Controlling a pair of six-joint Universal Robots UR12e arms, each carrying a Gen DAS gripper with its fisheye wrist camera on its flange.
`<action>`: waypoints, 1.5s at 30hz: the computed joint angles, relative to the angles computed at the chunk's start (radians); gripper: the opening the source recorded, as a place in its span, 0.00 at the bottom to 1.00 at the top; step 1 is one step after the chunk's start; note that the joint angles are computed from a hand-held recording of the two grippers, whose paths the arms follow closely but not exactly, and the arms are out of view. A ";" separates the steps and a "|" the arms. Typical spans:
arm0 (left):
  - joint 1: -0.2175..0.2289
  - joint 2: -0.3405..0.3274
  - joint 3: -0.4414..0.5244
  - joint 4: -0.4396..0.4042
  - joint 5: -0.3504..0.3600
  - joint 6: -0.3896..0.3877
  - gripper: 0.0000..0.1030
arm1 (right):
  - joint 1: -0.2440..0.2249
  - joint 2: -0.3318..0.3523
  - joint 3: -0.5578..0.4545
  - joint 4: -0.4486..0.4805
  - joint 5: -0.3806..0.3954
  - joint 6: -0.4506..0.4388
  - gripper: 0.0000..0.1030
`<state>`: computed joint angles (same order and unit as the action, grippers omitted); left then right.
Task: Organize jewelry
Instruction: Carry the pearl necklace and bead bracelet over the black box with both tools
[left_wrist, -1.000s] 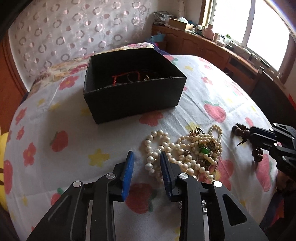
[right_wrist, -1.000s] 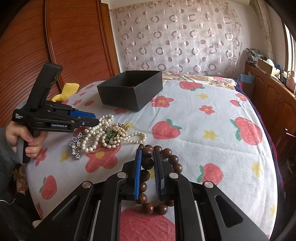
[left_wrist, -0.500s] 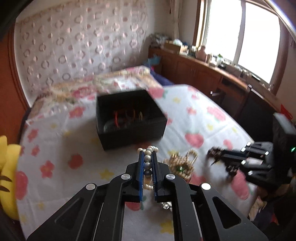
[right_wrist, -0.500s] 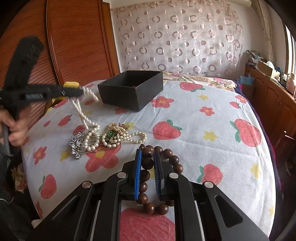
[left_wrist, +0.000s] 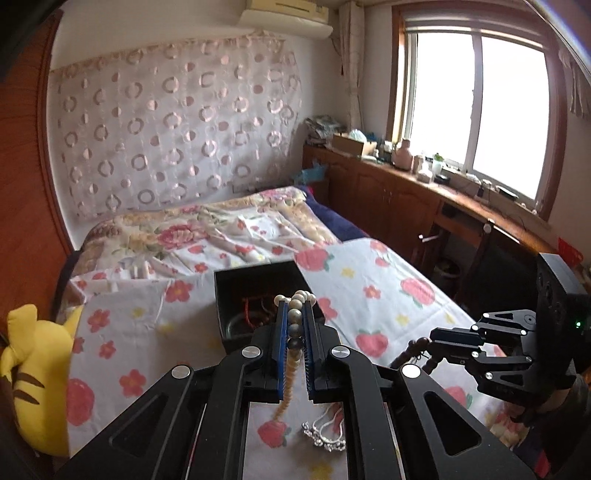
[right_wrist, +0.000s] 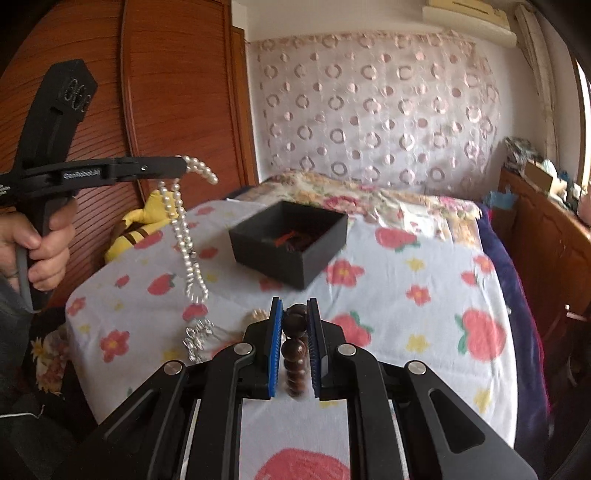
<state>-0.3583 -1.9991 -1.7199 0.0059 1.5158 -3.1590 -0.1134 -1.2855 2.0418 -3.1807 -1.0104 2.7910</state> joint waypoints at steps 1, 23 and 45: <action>0.000 0.001 0.002 0.006 0.002 -0.002 0.06 | 0.001 -0.003 -0.002 -0.001 0.002 -0.004 0.14; 0.012 -0.043 0.094 0.010 0.035 -0.012 0.06 | 0.059 0.021 -0.157 -0.010 -0.032 -0.046 0.14; 0.076 -0.215 0.280 -0.190 -0.042 -0.042 0.06 | 0.101 0.190 -0.369 0.141 -0.019 -0.061 0.15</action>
<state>-0.2826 -2.2138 -1.4396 -0.1844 1.4735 -3.2014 -0.0125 -1.0958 1.6732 -3.0395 -1.0291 2.7300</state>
